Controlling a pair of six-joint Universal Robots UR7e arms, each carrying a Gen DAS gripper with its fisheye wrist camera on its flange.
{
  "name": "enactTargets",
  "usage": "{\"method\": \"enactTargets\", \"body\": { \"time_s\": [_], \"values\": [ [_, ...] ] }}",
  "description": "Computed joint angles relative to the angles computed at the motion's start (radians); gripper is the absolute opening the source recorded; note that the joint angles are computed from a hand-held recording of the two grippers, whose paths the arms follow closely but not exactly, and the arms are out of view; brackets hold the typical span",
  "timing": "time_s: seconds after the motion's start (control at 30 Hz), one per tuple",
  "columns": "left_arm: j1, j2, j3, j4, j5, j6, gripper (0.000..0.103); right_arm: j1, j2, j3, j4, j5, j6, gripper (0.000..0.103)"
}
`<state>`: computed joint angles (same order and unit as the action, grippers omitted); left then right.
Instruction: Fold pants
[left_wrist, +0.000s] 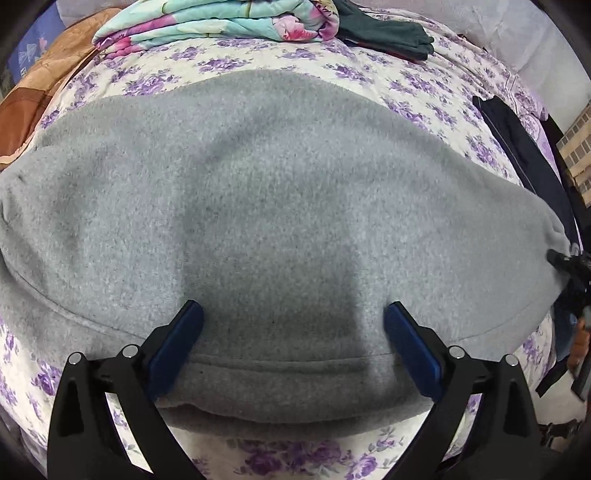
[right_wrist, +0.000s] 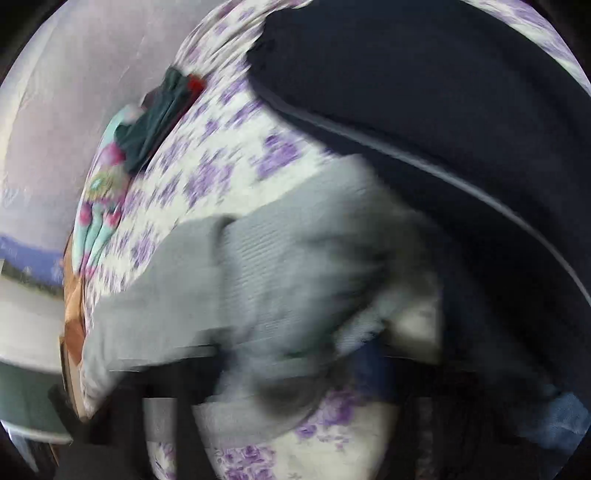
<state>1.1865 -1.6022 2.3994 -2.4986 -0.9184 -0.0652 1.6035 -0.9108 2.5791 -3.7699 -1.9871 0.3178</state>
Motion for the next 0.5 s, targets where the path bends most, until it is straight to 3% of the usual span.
{"method": "enactTargets", "body": {
  "time_s": [0.07, 0.13, 0.17, 0.23, 0.33, 0.4, 0.5],
  "values": [
    [0.0, -0.005, 0.004, -0.003, 0.0, -0.005, 0.097, 0.053, -0.065, -0.01, 0.091, -0.018, 0.055, 0.025],
    [0.002, -0.012, 0.007, -0.007, -0.005, -0.007, 0.097, 0.158, -0.124, -0.044, 0.19, -0.076, 0.064, 0.024],
    [0.001, -0.013, 0.009, -0.011, -0.003, -0.012, 0.097, 0.24, -0.142, -0.094, 0.286, -0.144, 0.044, 0.024],
    [-0.006, -0.025, 0.012, 0.002, 0.003, -0.037, 0.097, 0.355, -0.12, -0.204, 0.416, -0.208, -0.026, 0.024],
    [-0.013, -0.058, -0.001, 0.038, -0.024, -0.094, 0.097, 0.449, -0.013, -0.365, 0.554, -0.201, -0.116, 0.026],
    [-0.013, -0.096, -0.006, 0.046, -0.051, -0.122, 0.097, 0.487, 0.128, -0.499, 0.651, -0.171, -0.195, 0.033],
    [-0.025, -0.15, -0.011, 0.065, -0.02, -0.157, 0.097, 0.488, 0.324, -0.668, 0.816, -0.158, -0.256, 0.063]
  ]
}}
